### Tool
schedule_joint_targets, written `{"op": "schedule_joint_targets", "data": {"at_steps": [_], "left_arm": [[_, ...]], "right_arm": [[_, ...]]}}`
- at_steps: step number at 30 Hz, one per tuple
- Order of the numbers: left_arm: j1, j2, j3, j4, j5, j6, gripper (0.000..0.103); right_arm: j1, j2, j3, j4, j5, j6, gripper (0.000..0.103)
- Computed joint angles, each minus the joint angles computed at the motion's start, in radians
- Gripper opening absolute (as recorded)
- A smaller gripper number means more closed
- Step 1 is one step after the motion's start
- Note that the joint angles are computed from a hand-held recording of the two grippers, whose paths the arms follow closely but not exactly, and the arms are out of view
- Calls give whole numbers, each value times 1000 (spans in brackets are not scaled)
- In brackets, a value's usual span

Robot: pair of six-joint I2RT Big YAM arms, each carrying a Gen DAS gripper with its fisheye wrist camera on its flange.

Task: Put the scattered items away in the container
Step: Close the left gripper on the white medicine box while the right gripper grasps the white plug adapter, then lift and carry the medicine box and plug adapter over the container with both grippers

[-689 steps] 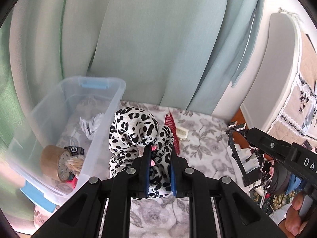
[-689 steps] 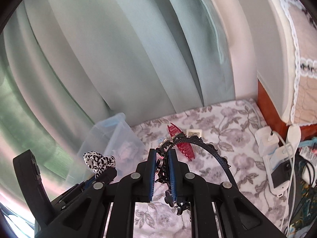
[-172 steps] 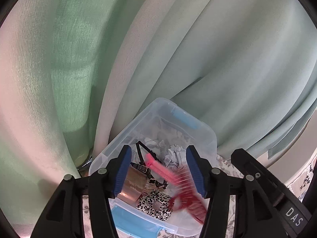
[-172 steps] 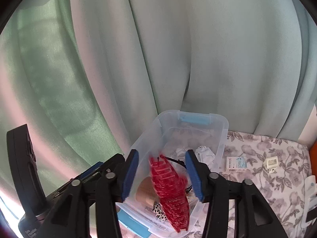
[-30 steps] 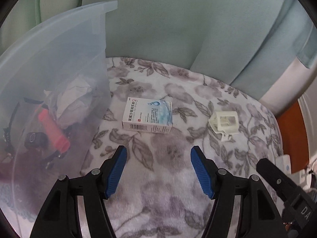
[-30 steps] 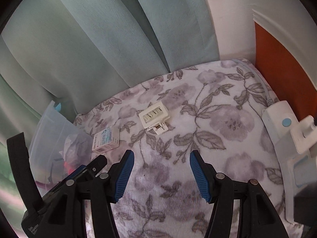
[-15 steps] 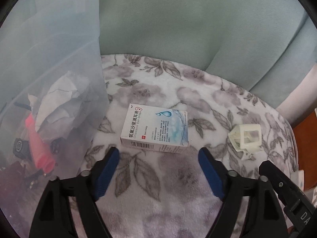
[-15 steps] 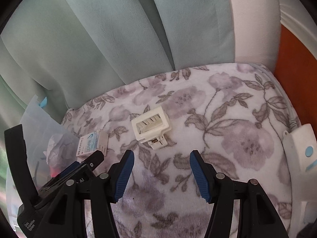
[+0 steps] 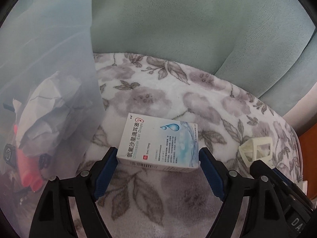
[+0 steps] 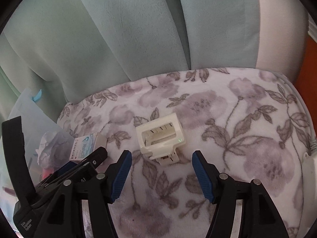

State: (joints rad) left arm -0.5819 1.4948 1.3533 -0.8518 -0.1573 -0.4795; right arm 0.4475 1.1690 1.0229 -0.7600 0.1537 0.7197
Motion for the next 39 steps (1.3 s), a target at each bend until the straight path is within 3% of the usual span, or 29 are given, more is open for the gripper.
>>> {"op": "schedule_joint_targets", "data": {"at_steps": [12,22,27,39], "left_arm": [[-1,27,15,17,-32,-3,83],[-4,24,2,39,-67,-8,77],[-4,24,0,37,-72,-7,75],[-30,-9,-22,34,-89,-16,74]], "right_arm": [[-24,48,23,21,12,-34,67],[-20,65,37,14,26,-36,67],[-13,74,48,1,33,-43,59],[4,40,49,-29,37,-7,58]]}}
